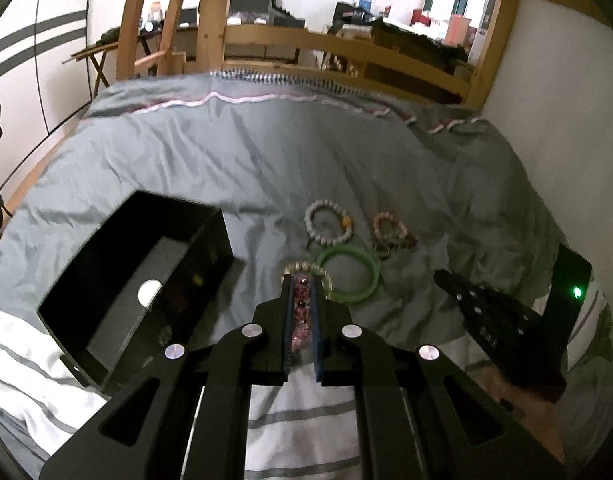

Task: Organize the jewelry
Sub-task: 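Carry both items over the black box and open both tools to drop them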

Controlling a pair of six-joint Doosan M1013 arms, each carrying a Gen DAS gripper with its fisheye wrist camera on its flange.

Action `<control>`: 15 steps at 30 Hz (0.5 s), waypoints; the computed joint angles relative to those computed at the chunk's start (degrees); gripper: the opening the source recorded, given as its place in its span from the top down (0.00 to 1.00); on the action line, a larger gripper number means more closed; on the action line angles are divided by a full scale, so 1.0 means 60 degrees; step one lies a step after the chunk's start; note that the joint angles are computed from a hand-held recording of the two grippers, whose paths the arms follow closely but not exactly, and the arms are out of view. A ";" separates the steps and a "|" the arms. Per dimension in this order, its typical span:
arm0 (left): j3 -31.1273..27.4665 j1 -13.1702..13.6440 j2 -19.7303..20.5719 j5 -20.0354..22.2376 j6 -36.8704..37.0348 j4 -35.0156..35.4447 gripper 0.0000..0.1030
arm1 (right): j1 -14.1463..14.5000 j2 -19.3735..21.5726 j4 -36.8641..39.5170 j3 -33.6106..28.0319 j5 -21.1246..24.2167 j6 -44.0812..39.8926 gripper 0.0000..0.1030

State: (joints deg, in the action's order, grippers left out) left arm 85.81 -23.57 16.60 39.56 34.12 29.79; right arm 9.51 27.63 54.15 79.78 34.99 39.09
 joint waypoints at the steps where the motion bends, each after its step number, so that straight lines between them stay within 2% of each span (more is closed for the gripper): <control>1: 0.0042 0.0001 -0.0061 -0.0065 -0.0059 0.0079 0.93 | 0.0009 -0.0104 0.0033 0.0061 -0.0036 -0.0084 0.93; 5: 0.0190 0.0040 -0.0309 -0.0226 -0.0183 0.0219 0.93 | 0.0061 -0.0381 -0.0280 0.0131 -0.0072 0.0155 0.93; 8: 0.0295 0.0106 -0.0506 -0.0106 -0.0545 0.0395 0.93 | 0.0135 -0.0434 -0.1203 -0.0126 0.0373 0.1142 0.93; 15: 0.0894 0.0579 -0.1120 -0.0619 -0.0889 0.0141 0.93 | 0.0429 -0.0678 -0.1520 -0.0443 0.0824 0.1416 0.93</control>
